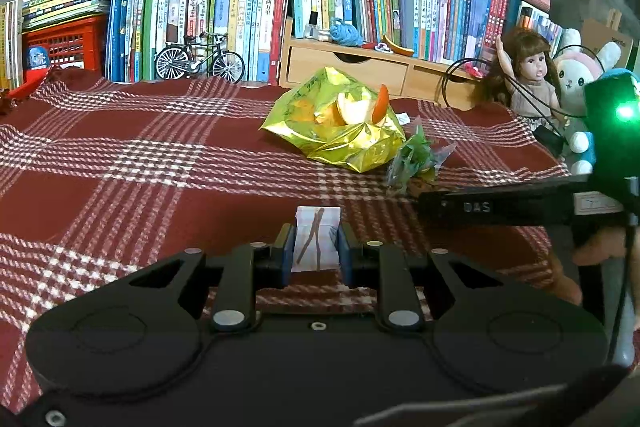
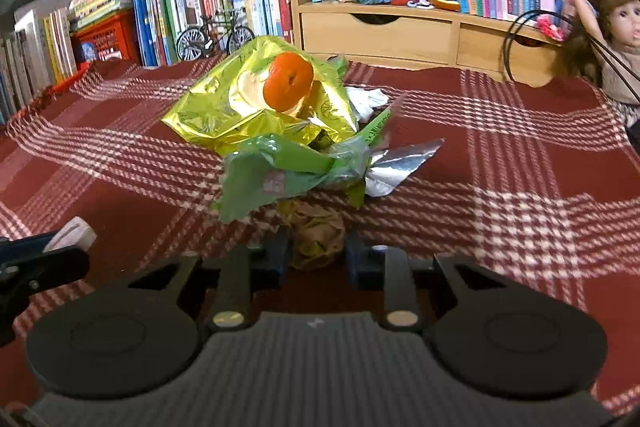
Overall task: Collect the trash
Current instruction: 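Grasp the small white paper scrap with the left gripper while the right gripper grasps the crumpled brown paper, then carry the paper scrap and brown paper down over the bin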
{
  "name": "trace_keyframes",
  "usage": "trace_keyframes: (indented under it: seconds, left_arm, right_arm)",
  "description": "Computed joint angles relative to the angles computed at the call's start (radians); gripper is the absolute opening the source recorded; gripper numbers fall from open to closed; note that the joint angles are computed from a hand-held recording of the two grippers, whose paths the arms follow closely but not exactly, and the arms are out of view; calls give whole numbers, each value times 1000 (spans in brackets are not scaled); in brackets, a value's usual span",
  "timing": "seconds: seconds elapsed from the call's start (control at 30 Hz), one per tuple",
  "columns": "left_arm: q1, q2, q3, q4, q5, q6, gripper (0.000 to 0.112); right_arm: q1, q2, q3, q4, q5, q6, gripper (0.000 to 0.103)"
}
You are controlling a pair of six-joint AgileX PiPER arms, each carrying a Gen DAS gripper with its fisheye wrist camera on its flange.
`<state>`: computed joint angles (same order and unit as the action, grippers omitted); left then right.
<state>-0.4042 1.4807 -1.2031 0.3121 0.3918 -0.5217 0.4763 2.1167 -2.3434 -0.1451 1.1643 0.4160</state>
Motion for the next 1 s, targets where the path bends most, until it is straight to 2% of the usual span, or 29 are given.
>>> trace_keyframes:
  seconds: [0.3, 0.57, 0.8, 1.0]
  left_arm:
    - [-67, -103, 67, 70, 30, -75, 22]
    - [-217, -305, 238, 263, 99, -287, 22]
    - [-376, -487, 354, 360, 242, -431, 22]
    - [-597, -609, 416, 455, 430, -570, 22]
  right_arm:
    - [47, -248, 304, -57, -97, 75, 29]
    - [168, -499, 576, -119, -161, 183, 29]
    - [316, -675, 751, -181, -163, 324, 29]
    - [464, -783, 841, -238, -103, 437, 30]
